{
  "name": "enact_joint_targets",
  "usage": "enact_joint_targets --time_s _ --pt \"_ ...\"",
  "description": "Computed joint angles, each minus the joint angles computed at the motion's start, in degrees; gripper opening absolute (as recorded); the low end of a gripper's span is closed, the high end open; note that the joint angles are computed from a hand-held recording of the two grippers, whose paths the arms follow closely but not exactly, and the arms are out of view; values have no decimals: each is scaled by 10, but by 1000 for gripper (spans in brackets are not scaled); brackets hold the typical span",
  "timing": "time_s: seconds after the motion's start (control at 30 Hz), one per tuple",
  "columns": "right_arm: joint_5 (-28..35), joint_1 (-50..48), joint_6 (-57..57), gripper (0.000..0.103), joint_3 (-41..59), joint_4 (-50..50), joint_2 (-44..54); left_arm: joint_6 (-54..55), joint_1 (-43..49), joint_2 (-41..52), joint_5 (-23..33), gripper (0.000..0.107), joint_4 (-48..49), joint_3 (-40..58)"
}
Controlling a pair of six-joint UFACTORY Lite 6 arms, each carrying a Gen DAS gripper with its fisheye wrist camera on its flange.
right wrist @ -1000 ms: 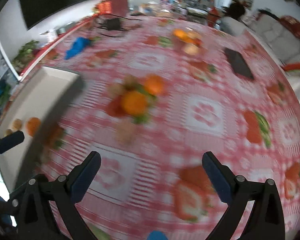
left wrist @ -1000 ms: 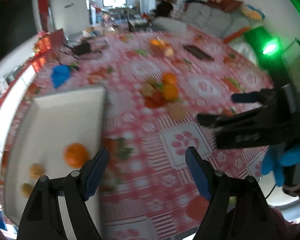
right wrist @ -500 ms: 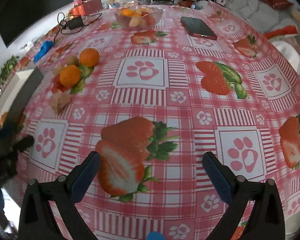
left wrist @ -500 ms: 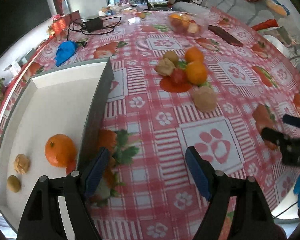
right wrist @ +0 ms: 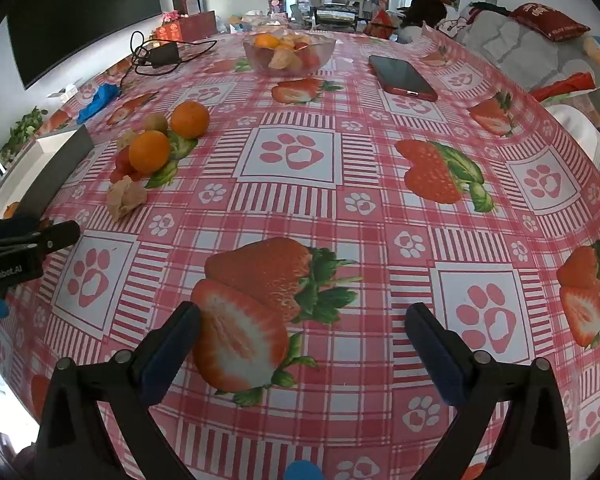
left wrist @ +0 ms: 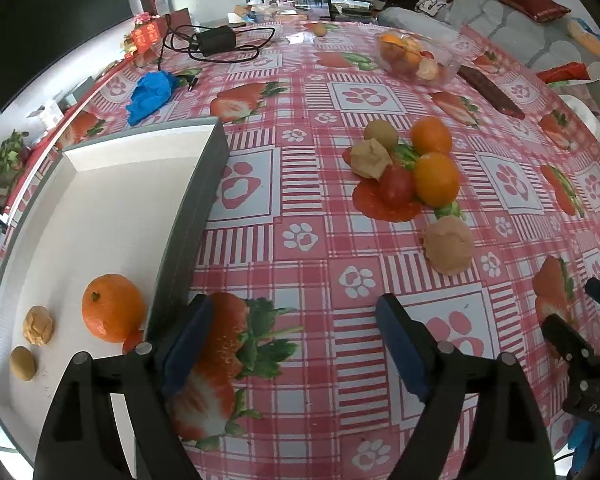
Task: Organize fruits
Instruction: 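Move both open grippers from the tray back toward the fruit pile, then grasp another beige lumpy fruit from the pile with the left gripper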
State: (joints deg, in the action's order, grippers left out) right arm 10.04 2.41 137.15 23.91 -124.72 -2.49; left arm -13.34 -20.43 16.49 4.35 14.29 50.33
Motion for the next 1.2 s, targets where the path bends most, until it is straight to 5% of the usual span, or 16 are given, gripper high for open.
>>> enact_joint_targets --time_s 0.67,0.87,1.1,1.2 --pt "5 -5 101 103 -15 -116 -10 286 -4 70 55 86 -310 105" --pt "11 -4 119 103 -18 -133 -11 116 -41 110 65 86 -137 180" --pt "12 -3 126 103 -19 -141 -12 141 -43 177 97 85 -173 288" --pt "12 -3 126 103 -19 -141 -12 141 -46 217 120 76 -171 336"
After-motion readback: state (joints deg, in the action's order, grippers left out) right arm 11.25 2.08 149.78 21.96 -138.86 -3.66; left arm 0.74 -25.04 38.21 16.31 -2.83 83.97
